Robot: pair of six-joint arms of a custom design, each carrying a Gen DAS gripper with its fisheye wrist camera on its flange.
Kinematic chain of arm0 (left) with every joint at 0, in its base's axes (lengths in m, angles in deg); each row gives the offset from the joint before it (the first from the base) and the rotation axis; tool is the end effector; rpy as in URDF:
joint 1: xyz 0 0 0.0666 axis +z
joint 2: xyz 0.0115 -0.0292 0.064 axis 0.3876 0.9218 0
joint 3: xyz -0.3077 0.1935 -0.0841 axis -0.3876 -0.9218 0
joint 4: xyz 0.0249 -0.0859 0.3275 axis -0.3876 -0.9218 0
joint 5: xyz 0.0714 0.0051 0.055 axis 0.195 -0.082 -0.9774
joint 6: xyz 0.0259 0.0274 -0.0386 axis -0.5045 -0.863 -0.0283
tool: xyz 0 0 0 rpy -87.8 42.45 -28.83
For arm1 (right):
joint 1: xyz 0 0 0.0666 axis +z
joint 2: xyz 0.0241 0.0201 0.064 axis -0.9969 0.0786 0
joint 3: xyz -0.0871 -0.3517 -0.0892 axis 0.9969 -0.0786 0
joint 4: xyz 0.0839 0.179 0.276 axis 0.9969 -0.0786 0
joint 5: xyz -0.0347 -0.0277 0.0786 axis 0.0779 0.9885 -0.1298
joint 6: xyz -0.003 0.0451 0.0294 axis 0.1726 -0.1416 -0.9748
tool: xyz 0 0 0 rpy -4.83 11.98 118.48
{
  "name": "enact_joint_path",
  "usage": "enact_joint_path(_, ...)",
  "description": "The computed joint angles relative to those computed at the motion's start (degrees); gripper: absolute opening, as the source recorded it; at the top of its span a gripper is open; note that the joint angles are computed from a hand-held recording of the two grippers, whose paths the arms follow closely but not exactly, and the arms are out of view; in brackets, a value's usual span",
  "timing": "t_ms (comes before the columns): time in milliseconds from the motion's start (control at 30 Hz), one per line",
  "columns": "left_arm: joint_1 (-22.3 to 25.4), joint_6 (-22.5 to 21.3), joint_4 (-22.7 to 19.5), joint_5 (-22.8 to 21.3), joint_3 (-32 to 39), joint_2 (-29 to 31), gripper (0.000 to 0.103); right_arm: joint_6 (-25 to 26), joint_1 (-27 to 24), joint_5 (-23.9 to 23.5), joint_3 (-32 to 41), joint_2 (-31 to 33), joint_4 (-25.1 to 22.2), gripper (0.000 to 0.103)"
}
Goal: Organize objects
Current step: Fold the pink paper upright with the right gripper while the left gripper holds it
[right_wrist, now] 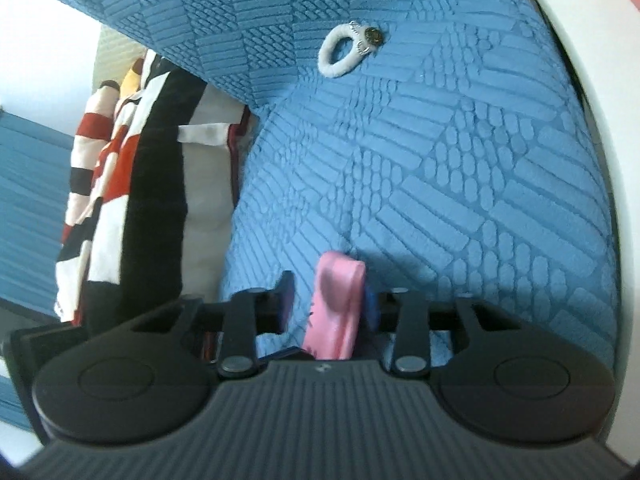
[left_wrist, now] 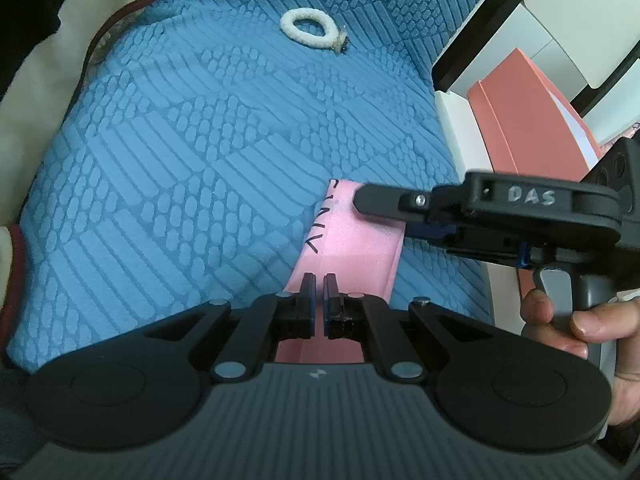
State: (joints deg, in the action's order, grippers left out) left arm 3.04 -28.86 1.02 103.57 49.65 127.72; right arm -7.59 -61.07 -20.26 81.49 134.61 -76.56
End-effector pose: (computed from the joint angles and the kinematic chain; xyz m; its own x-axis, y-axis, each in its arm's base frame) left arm 0.5151 -0.1994 0.3812 -0.8988 0.2098 -0.3849 0.3598 0.8545 -0.3745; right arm 0.5501 0.2693 0.3886 -0.9440 0.1825 -0.2747 -0.0796 0.6822 0.7268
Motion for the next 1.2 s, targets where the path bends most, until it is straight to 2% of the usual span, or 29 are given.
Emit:
enact_joint_path(400,-0.4,-1.8,3.7,0.6,-1.8,-2.3,0.007,2.0,1.1,4.3,2.8,0.4,-2.3,0.017)
enact_joint_path(467,-0.7,-2.3,4.4,0.3,-2.2,-2.8,0.017,2.8,1.3,5.1,4.0,0.9,-3.6,0.017)
enact_joint_path(600,-1.1,-2.8,6.1,0.3,-3.4,-3.8,0.026,3.5,1.6,6.1,5.8,1.7,-5.8,0.017)
enact_joint_path(667,-1.5,-2.9,7.1,0.3,-4.0,-4.2,0.039,3.7,1.7,6.4,6.4,1.9,-6.4,0.017)
enact_joint_path(733,-2.0,-3.5,7.9,0.1,-4.4,-4.5,0.044,3.9,1.7,6.6,6.8,1.9,-6.9,0.017)
enact_joint_path(833,-3.2,-4.8,8.1,-0.5,-4.9,-4.7,0.045,4.4,1.7,6.9,7.6,2.1,-8.0,0.017)
enact_joint_path(933,-4.8,-7.1,8.9,-4.0,-5.6,-4.9,0.046,4.6,1.7,6.8,8.7,2.6,-9.8,0.017)
enact_joint_path(1200,-8.5,-13.2,10.9,-16.4,-7.4,-5.2,0.047,1.9,1.4,4.7,7.5,2.1,-8.6,0.017)
